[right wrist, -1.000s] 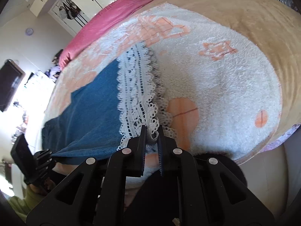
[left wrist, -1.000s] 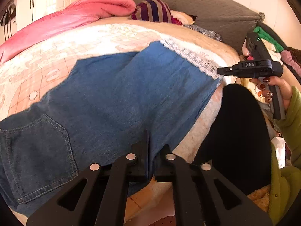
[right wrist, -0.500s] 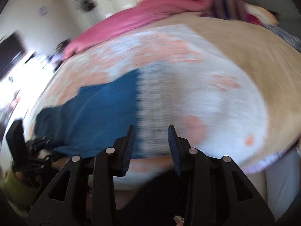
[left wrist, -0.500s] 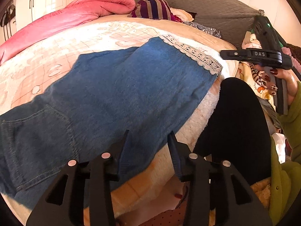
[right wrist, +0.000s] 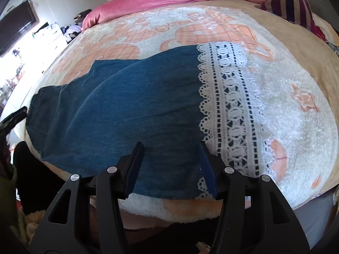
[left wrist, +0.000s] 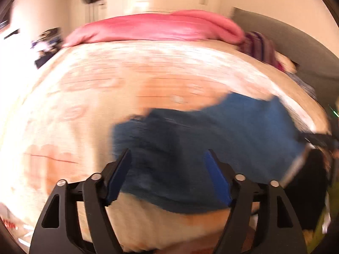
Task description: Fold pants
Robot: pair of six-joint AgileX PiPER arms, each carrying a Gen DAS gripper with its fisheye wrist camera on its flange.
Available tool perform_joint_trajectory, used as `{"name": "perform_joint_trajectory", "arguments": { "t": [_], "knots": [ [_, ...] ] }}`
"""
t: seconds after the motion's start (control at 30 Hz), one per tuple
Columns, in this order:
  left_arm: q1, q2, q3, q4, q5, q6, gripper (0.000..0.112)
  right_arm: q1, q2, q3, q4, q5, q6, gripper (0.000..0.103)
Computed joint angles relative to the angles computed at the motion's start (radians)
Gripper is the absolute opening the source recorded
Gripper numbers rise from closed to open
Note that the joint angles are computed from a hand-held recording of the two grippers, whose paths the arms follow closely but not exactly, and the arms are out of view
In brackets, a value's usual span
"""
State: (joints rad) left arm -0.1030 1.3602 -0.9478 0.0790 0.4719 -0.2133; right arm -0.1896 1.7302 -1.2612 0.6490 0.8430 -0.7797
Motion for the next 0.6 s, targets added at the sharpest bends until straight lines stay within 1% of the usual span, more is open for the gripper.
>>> {"name": "perform_joint_trajectory", "arguments": {
  "t": [0.07,0.1,0.17,0.2,0.23,0.27,0.3,0.33,0.37,0.47,0.5,0.57,0.6],
  "knots": [
    [0.038,0.045,-0.031,-0.032,-0.002,0.025,0.076,-0.011,0.003,0.005,0.027,0.009,-0.013,0.045],
    [0.045,0.066,-0.046,-0.044,-0.003,0.036,0.078,-0.010,0.003,0.005,0.030,0.008,-0.012,0.045],
    [0.034,0.112,-0.077,0.003,0.017,-0.013,0.078,-0.007,0.001,0.009,0.032,0.005,-0.014,0.046],
    [0.026,0.127,-0.086,0.001,0.017,-0.015,0.076,-0.005,-0.002,0.012,0.030,0.003,-0.013,0.047],
    [0.019,0.145,-0.095,-0.003,0.007,-0.016,0.070,-0.005,-0.002,0.013,0.031,0.001,-0.015,0.047],
    [0.017,0.161,-0.105,0.005,0.000,-0.029,0.043,-0.005,0.000,0.013,0.033,0.001,-0.015,0.047],
    [0.027,0.169,-0.108,-0.023,-0.020,-0.012,0.036,-0.007,0.002,0.013,0.034,0.003,-0.015,0.047],
    [0.038,0.166,-0.094,-0.046,-0.042,0.000,0.035,-0.008,0.001,0.015,0.035,0.003,-0.014,0.047],
    [0.048,0.165,-0.092,-0.029,-0.053,-0.019,0.034,-0.007,-0.001,0.017,0.033,0.002,-0.012,0.047],
    [0.059,0.145,-0.073,0.102,-0.067,-0.128,0.033,-0.007,-0.012,0.030,0.027,0.000,-0.008,0.047],
    [0.067,0.144,-0.063,0.115,-0.073,-0.139,0.033,-0.004,-0.014,0.033,0.025,-0.004,-0.008,0.047],
    [0.085,0.164,-0.058,0.061,-0.077,-0.083,0.033,-0.001,-0.012,0.035,0.023,-0.007,-0.008,0.049],
    [0.093,0.163,-0.047,0.009,-0.087,-0.042,0.033,0.000,-0.007,0.030,0.023,-0.003,-0.007,0.051]
  ]
}}
